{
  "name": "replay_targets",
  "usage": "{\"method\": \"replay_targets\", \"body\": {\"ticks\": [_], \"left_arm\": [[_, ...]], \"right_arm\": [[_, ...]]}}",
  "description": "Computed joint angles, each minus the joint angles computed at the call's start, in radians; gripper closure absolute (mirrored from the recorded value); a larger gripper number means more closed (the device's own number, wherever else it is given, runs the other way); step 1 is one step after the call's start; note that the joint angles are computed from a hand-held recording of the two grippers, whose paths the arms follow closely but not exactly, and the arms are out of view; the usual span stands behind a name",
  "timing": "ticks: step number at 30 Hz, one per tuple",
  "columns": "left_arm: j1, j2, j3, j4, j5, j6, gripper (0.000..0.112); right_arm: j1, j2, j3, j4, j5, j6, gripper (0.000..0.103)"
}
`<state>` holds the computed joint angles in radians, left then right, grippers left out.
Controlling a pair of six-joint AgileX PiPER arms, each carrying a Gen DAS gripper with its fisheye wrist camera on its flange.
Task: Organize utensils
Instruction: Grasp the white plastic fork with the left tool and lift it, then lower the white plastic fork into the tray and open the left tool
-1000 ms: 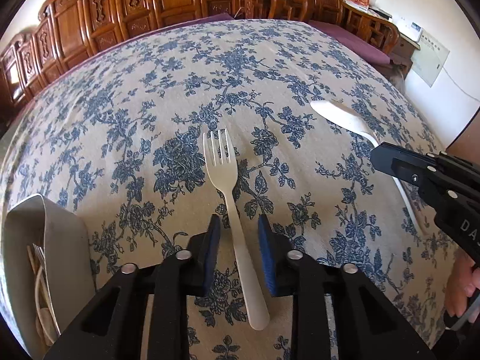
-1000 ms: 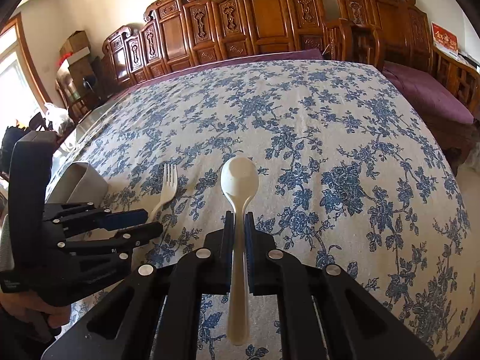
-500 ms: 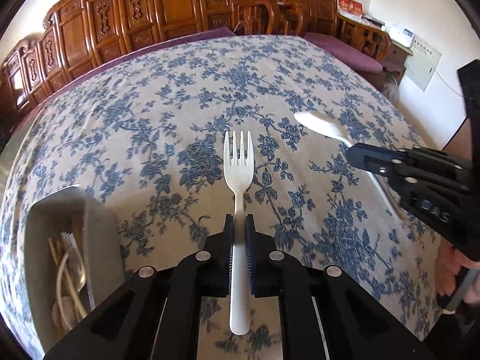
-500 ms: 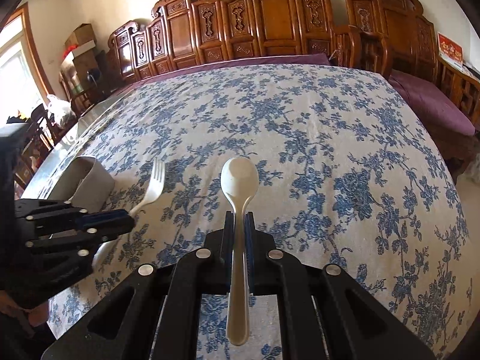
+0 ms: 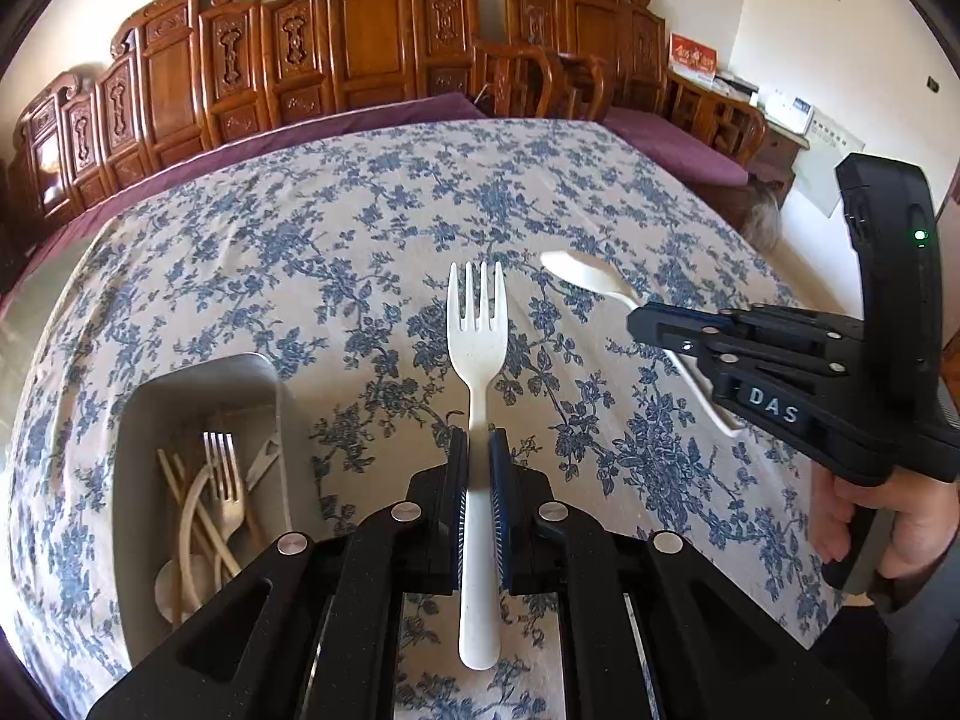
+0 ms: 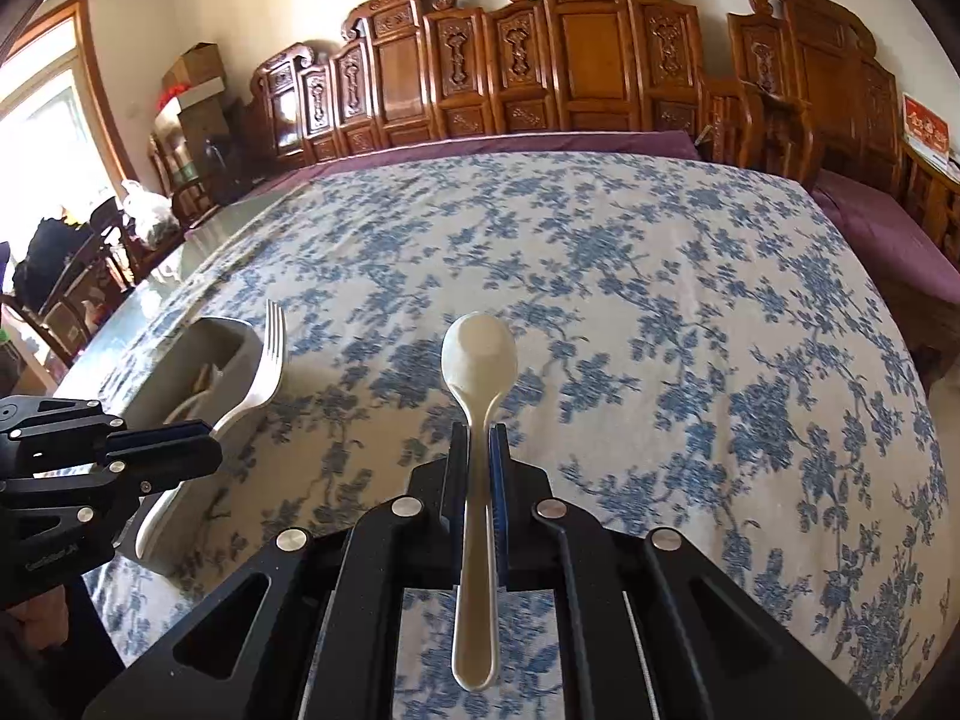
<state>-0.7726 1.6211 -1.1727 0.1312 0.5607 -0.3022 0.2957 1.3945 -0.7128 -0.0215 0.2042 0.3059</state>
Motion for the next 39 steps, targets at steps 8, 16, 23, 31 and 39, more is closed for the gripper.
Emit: {"method": "replay_targets", "body": {"ticks": [8, 16, 23, 31, 39], "left_arm": [[0.089, -0.086, 0.071, -0.137, -0.041, 0.145, 0.106], [0.226, -0.138, 0.123, -0.265, -0.064, 0.317, 0.106], [0.318, -0.153, 0.173, -0.380, -0.082, 0.427, 0.106], [0.345, -0.084, 0.205, -0.370, -0.099, 0.439, 0.106], [0.326, -0.056, 0.208, -0.327, -0.101, 0.399, 0.106]], "right_arm": [[0.098, 0.043, -0.068, -0.143, 0.020, 0.152, 0.094], [0.149, 0.114, -0.128, -0.227, 0.034, 0.242, 0.094], [0.185, 0.168, -0.163, -0.297, 0.057, 0.311, 0.094], [0.194, 0.191, -0.171, -0.351, 0.068, 0.368, 0.094], [0.198, 0.198, -0.175, -0.356, 0.068, 0.373, 0.094]]}}
